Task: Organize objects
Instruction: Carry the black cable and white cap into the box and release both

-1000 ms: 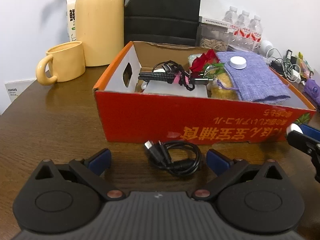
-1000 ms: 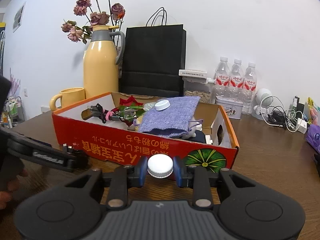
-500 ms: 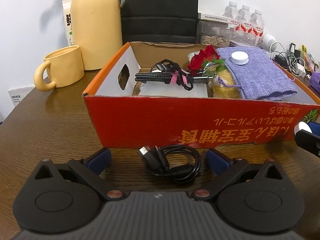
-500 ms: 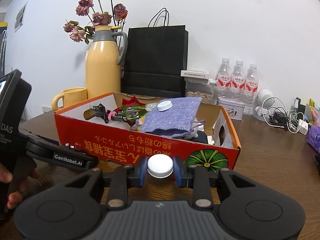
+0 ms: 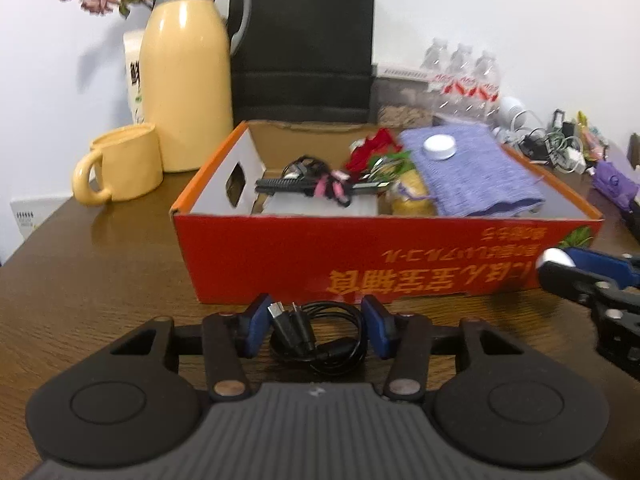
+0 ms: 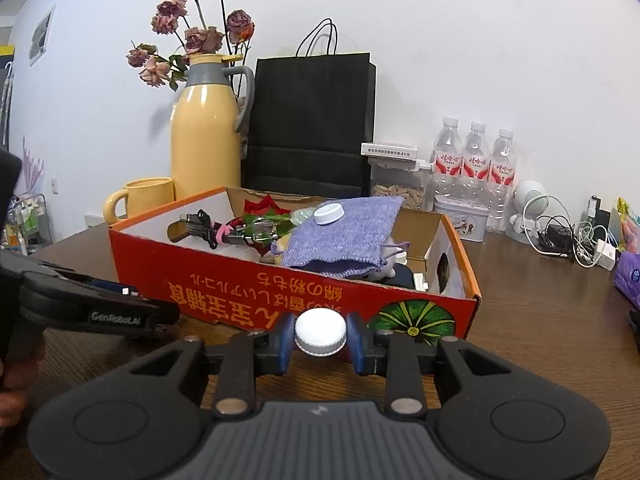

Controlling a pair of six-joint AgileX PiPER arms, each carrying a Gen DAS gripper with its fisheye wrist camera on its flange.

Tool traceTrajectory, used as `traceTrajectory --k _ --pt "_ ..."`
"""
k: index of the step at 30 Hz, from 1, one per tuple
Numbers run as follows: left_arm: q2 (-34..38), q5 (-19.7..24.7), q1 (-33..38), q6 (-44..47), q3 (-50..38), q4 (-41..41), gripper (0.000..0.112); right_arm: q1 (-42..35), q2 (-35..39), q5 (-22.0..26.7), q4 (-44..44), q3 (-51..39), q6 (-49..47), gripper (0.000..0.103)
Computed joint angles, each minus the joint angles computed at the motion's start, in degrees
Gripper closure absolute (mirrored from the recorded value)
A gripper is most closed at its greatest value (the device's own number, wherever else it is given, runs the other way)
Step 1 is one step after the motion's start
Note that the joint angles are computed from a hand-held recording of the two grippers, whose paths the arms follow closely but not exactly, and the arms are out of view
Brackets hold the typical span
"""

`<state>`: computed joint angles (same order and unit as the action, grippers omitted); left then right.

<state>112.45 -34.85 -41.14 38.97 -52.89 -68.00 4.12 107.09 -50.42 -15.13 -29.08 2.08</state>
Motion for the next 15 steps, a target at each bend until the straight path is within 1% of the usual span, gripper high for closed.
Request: traceTrajectory --k 5,8,11,15 --pt "-2.3 -3.1 -2.0 -4.7 3.1 3.3 0.063 -0.3 -0.2 -1.6 -0.5 0.7 0.2 0.076" --pt "-4.1 -5.6 -3.3 -6.7 4.9 5.3 0.063 -0.7 -0.7 -3.7 -0.9 1.6 0.5 0.076" --pt "-5.9 -6.5 -3.3 -7.1 5.2 7.1 0.063 -1.1 -1.8 -5.2 -2.3 2.1 1.0 0.076" --pt "-6.8 -6.5 -2.8 -4.8 2.8 8.3 0.063 -1.2 -3.4 -4.1 -3.3 0.5 1.0 0.076"
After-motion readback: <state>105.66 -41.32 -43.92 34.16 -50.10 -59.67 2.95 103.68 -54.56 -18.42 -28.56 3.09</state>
